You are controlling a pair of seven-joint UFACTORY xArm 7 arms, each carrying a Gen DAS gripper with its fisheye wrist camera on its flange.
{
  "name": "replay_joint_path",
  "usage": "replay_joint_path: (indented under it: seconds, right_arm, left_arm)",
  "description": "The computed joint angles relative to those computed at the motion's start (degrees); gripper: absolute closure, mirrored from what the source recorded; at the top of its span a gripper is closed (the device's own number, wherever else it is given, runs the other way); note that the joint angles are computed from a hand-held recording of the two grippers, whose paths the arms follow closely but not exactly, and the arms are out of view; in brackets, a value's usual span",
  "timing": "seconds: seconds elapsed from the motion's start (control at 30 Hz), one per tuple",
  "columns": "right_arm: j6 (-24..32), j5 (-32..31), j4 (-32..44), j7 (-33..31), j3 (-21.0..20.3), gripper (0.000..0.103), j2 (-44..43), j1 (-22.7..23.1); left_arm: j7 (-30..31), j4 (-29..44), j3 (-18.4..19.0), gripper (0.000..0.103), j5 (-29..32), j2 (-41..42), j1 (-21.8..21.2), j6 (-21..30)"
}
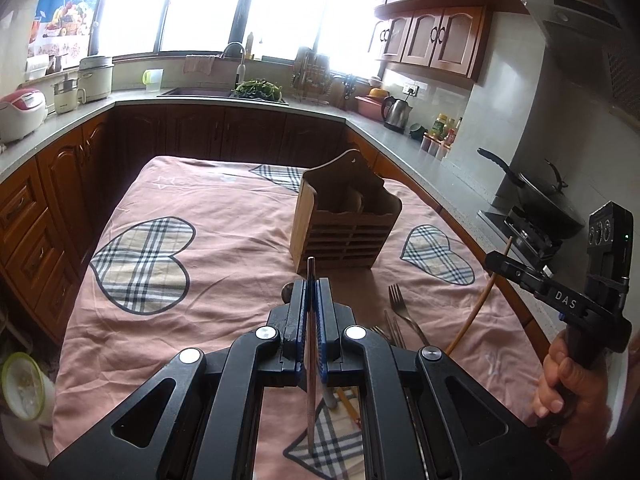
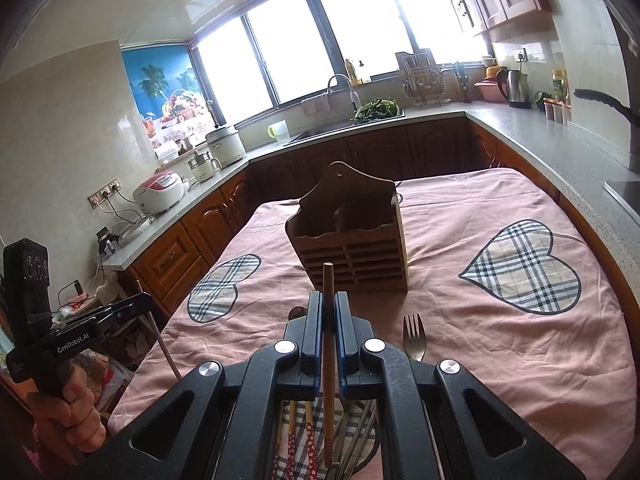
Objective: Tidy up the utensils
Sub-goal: 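Lift both held utensils upright and carry them over the wooden holder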
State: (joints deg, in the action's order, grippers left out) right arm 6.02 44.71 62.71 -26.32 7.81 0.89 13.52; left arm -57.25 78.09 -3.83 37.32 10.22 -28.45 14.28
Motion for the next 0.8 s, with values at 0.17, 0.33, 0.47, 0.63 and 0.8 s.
replay_joint_path:
  seconds: [0.17, 0.33, 0.47, 0.63, 0.8]
  right_arm:
    - [-0.9, 0.7, 0.6, -0.6, -0.1, 0.098, 0.0, -0.1]
    - [-1.8, 3.8, 2.3, -3.2, 0.3, 0.098, 0.8, -0.5]
    - [-2.3, 9.8, 4.9, -8.7, 1.5, 0.098, 2.3, -1.6]
    - [-3.1, 13.6, 10.3, -11.9, 3.2, 0.098, 5.4, -3.9]
    - [-5.3, 8.6, 16.5, -8.0, 4.6, 0.098, 9.5, -6.0]
  left_arm:
    - [-1.9, 0.0, 0.7, 0.099, 1.7, -0.3, -0.1, -1.6]
    - [-5.3, 0.9, 2.0, 0.099, 4.4, 0.0, -0.2, -3.8]
    - [-8.9, 2.5, 3.8, 0.099, 7.0, 0.9, -0.8, -6.4]
    - [-10.8, 8.0, 6.1, 0.099, 8.5, 3.6, -1.4, -7.4]
    - [-10.9, 16.0, 9.3, 0.099, 8.0, 8.1, -2.8, -8.0]
